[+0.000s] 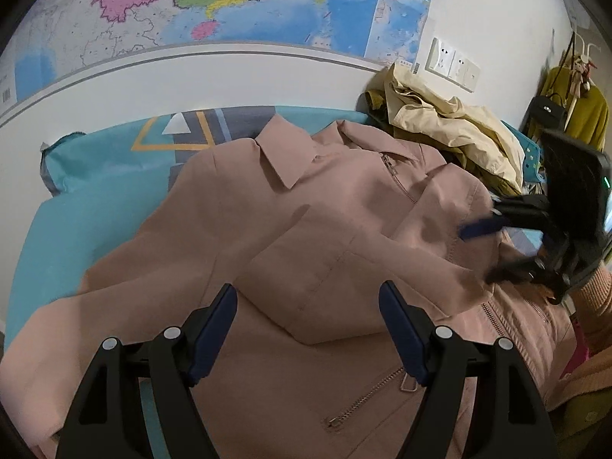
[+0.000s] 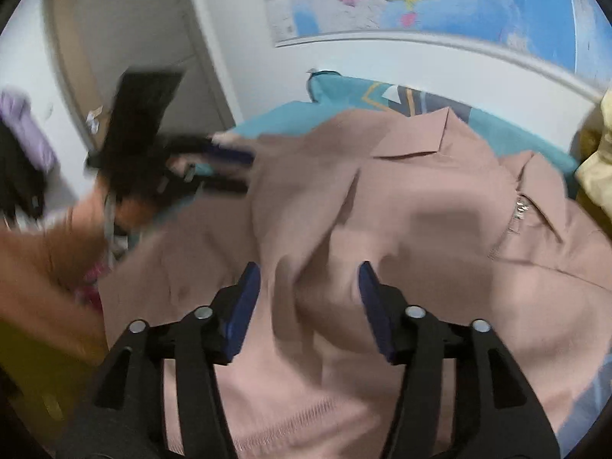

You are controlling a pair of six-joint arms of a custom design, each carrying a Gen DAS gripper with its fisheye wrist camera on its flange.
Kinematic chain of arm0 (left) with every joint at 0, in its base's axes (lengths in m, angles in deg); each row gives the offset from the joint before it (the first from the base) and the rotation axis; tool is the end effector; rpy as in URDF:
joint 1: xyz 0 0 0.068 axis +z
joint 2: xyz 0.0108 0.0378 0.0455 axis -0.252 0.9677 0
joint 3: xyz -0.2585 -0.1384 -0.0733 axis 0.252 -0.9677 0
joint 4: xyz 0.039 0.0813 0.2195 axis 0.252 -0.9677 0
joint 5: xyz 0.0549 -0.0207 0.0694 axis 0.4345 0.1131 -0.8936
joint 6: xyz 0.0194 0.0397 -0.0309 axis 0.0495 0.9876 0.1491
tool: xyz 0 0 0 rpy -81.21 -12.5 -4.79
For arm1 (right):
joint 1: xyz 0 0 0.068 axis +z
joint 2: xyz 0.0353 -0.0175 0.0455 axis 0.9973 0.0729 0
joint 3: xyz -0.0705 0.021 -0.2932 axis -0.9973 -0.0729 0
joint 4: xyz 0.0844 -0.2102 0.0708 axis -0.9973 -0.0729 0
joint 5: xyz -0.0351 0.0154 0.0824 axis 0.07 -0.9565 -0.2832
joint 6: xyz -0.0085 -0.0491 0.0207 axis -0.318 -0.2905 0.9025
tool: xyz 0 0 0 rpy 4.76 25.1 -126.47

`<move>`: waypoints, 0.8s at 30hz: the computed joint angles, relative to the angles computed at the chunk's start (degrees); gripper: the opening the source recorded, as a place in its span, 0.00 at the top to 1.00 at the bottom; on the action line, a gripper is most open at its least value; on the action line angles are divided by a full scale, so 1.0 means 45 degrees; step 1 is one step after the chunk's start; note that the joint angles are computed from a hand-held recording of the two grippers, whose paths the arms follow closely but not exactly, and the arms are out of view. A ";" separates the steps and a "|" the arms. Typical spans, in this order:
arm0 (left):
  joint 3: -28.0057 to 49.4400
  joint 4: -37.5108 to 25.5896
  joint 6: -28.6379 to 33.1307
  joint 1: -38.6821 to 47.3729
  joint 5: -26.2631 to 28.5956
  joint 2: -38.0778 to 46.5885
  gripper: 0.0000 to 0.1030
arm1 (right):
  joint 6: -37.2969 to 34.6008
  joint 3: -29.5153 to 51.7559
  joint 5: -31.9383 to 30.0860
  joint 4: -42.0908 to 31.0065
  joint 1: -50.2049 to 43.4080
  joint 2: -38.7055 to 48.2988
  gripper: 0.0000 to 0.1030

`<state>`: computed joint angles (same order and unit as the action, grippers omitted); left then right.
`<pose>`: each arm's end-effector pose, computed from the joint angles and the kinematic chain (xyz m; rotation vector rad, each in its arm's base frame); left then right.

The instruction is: Fold large clothes

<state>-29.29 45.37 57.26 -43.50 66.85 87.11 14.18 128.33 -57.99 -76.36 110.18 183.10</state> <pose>0.1599 -0.0856 0.1682 0.1508 2.3642 -0.3423 0.2632 0.1435 0.1834 -1.2418 2.1288 0.8477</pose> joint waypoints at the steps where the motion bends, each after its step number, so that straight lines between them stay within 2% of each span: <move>1: -0.0016 -0.0040 -0.0095 -0.0092 -0.0086 -0.0022 0.28 | 0.0482 0.0656 -0.0002 -0.0167 0.0220 0.0558 0.42; 3: -0.0076 -0.0251 -0.0316 -0.0245 -0.0241 -0.0249 0.28 | 0.1175 0.2147 -0.0370 -0.0932 0.0588 0.1946 0.44; 4: -0.0169 -0.0413 -0.0494 -0.0309 -0.0255 -0.0500 0.28 | 0.1368 0.2681 -0.0489 -0.1315 0.0780 0.2421 0.54; 5: -0.0255 -0.0602 -0.0603 -0.0347 -0.0315 -0.0775 0.28 | 0.1435 0.3005 -0.0475 -0.1552 0.0975 0.2688 0.73; 7: -0.0432 -0.1111 -0.0868 -0.0418 -0.0563 -0.1469 0.28 | 0.1304 0.2904 -0.0271 -0.1393 0.1566 0.2542 0.92; 10: -0.0791 -0.2111 -0.1233 -0.0195 -0.0574 -0.3001 0.28 | 0.0638 0.1448 0.0420 -0.0228 0.2558 0.1096 0.92; 12: -0.0977 -0.2612 -0.1323 0.0220 -0.0196 -0.3859 0.28 | -0.0466 0.0108 0.1557 0.0498 0.3825 -0.0228 0.92; 14: -0.1182 -0.3083 -0.1544 0.0598 0.0211 -0.4708 0.28 | -0.1506 -0.1280 0.3092 0.1398 0.5106 -0.1098 0.81; 15: -0.1344 -0.3236 -0.1742 0.0656 0.0413 -0.5055 0.28 | -0.1973 -0.1888 0.3894 0.1726 0.5752 -0.1317 0.79; 16: -0.1438 -0.3281 -0.1889 0.0557 0.0441 -0.5187 0.28 | -0.2302 -0.2353 0.4505 0.2009 0.6242 -0.1369 0.73; 18: -0.1654 -0.3138 -0.2381 -0.0101 0.0117 -0.5162 0.28 | -0.2758 -0.3147 0.5258 0.2580 0.6666 -0.1408 0.69; 20: -0.1801 -0.2832 -0.2984 -0.1139 -0.0317 -0.4824 0.28 | -0.2821 -0.3494 0.5093 0.2551 0.6409 -0.1746 0.65; 24: -0.1724 -0.2283 -0.3733 -0.2863 -0.1177 -0.4226 0.28 | -0.2964 -0.2804 0.2241 0.0530 0.3873 -0.2563 0.59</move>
